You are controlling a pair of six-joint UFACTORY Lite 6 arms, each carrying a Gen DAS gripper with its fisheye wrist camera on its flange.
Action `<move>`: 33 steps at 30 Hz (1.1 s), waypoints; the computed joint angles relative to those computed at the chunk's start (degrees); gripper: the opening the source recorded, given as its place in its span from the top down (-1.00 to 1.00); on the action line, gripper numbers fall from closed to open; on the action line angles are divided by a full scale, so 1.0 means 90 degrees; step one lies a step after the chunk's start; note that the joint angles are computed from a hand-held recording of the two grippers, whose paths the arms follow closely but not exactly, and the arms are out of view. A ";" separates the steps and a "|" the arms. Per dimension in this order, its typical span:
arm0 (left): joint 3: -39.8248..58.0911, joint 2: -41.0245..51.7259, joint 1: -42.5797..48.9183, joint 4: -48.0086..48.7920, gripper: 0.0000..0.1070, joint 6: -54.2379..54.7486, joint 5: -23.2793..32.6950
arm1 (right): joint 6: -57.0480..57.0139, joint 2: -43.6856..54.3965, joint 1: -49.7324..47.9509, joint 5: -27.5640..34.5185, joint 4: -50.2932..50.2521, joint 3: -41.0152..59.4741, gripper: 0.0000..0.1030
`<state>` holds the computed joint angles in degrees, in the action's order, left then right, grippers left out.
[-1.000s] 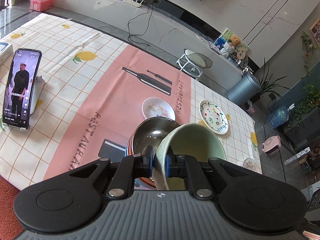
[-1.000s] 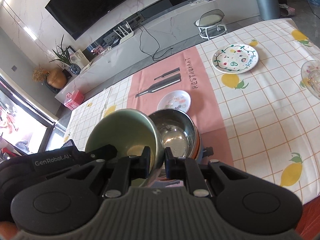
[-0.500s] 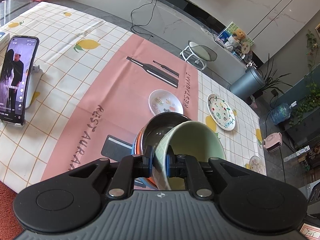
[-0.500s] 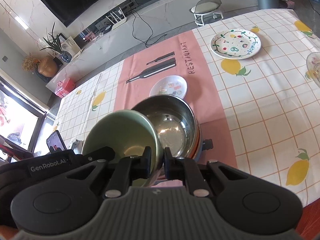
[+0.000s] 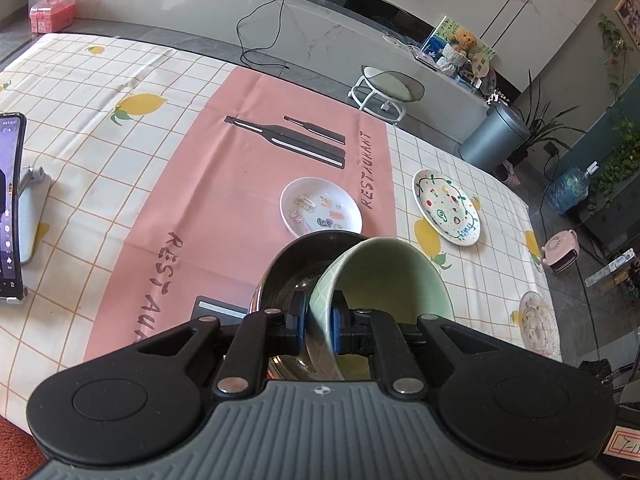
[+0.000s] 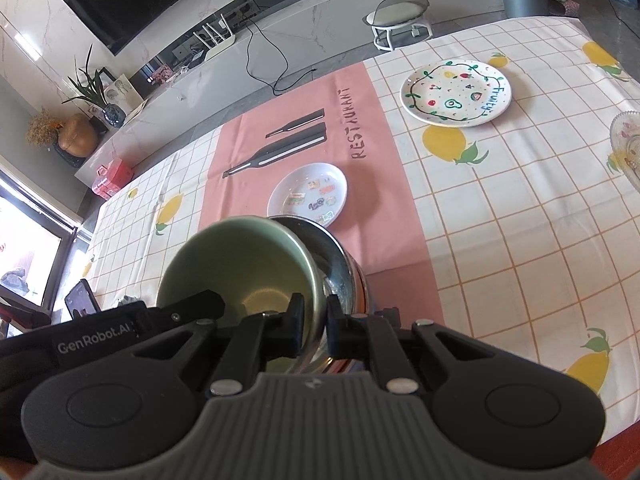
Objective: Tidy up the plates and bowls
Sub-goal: 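Lift the green bowl and carry it above the stacked steel bowls, then lower the green bowl into the steel bowl stack and open the left tool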
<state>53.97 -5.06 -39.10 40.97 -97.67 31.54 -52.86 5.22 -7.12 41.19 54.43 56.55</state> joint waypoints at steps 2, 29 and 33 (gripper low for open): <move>0.0087 0.0104 -0.0052 0.0018 0.75 0.0125 0.0144 | -0.0040 0.0066 0.0108 -0.0105 -0.0016 -0.0015 0.82; 0.0394 0.0190 -0.0546 0.0524 0.75 0.0175 0.1083 | -0.1250 -0.0643 0.0695 -0.1593 0.0391 -0.0757 0.75; 0.0486 0.0172 -0.0713 0.0579 0.71 0.0084 0.1210 | -0.1524 -0.0884 0.0544 -0.1541 0.0645 -0.0851 0.72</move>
<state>58.34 -3.52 -45.51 46.18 -96.91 42.43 -66.58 -2.74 -2.23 27.33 60.24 48.89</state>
